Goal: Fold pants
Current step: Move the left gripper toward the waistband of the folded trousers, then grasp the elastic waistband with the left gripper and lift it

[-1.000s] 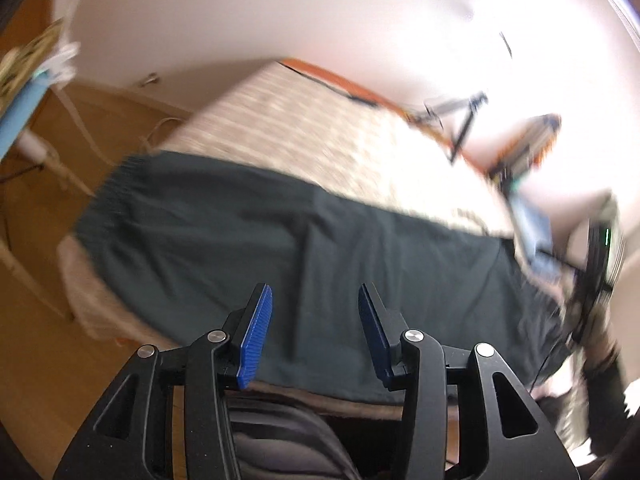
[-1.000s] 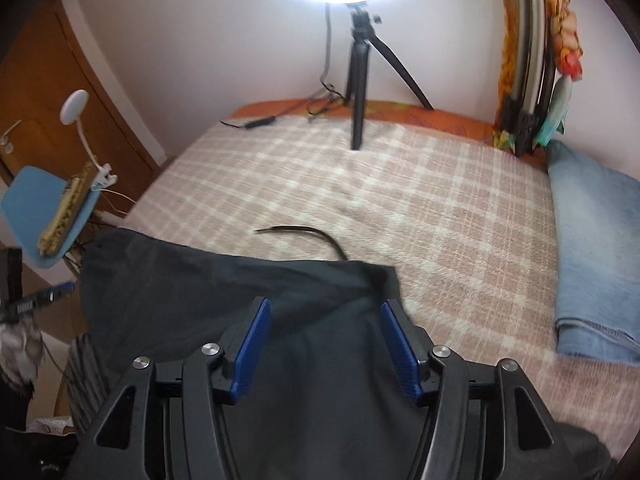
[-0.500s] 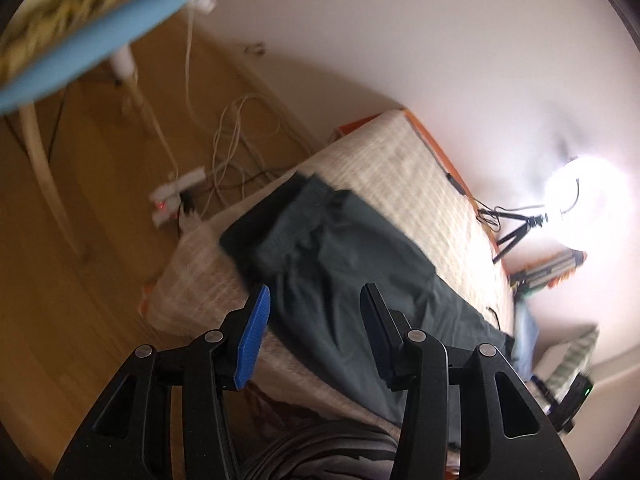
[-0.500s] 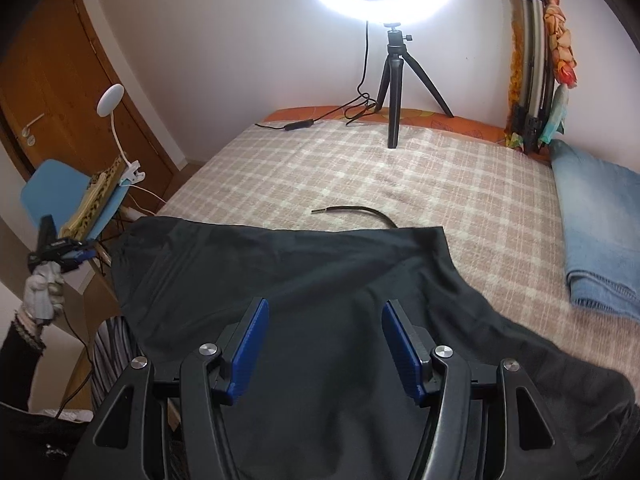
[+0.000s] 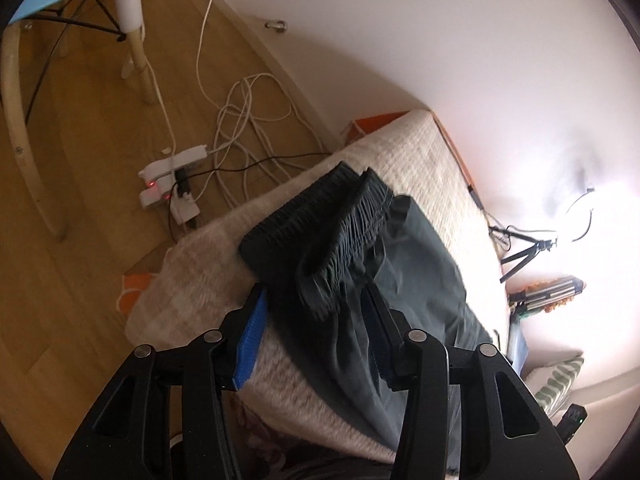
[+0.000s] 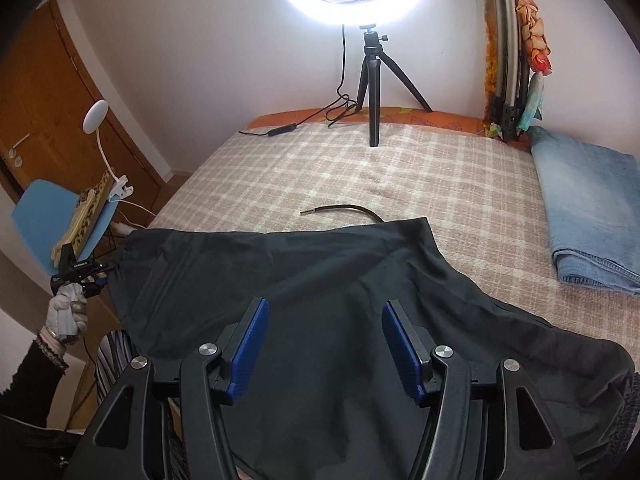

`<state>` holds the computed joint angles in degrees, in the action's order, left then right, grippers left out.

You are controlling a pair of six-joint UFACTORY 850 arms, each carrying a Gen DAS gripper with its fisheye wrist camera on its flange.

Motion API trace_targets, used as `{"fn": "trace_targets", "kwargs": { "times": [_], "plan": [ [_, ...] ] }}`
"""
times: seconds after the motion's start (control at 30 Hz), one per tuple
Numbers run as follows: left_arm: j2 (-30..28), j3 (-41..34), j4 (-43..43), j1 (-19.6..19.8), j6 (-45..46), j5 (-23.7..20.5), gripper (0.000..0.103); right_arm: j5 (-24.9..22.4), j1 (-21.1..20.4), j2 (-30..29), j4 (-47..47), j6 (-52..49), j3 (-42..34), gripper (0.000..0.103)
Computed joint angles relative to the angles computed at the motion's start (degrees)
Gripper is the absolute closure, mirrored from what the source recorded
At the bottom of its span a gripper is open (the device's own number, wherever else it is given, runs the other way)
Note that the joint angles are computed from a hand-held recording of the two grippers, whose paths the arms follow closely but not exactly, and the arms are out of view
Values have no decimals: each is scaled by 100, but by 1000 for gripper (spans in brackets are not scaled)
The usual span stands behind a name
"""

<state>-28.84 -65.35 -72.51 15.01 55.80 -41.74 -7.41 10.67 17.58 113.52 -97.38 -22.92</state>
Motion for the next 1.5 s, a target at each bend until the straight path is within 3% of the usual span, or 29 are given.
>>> {"fn": "trace_targets", "kwargs": {
  "times": [0.2, 0.4, 0.57, 0.63, 0.67, 0.73, 0.77, 0.97, 1.17, 1.3, 1.5],
  "plan": [
    [-38, 99, -564, 28, 505, -95, 54, 12, 168, -243, 533, -338, -127, 38],
    [-124, 121, -975, 112, 854, -283, 56, 102, 380, -421, 15, 209, -288, 37],
    [-111, 54, -1185, -89, 1016, 299, 54, 154, 472, -422, 529, -248, -346, 37],
    [-74, 23, -1031, -192, 892, 564, 58, 167, 494, -381, 885, -549, -330, 36],
    [-48, 23, -962, -242, 864, 726, 61, 160, 497, -360, 943, -593, -319, 36],
    [-29, 21, -834, -327, 861, 932, 79, 158, 499, -311, 1102, -719, -284, 36],
    [-26, 38, -894, -338, 956, 952, 80, 154, 489, -292, 1156, -765, -265, 36],
    [264, 284, -1392, -540, 1817, 1505, 84, 134, 368, -133, 1422, -870, -131, 36],
    [817, 625, -2359, -978, 3689, 2123, 85, 81, 389, -186, 1541, -993, -132, 36],
    [1200, 870, -3074, -1323, 4992, 2262, 85, -90, 469, -367, 1347, -814, -193, 36],
    [1588, 1106, -2801, -1841, 5335, 2187, 85, -626, 607, -859, 934, -322, -418, 36]
  ]
}}
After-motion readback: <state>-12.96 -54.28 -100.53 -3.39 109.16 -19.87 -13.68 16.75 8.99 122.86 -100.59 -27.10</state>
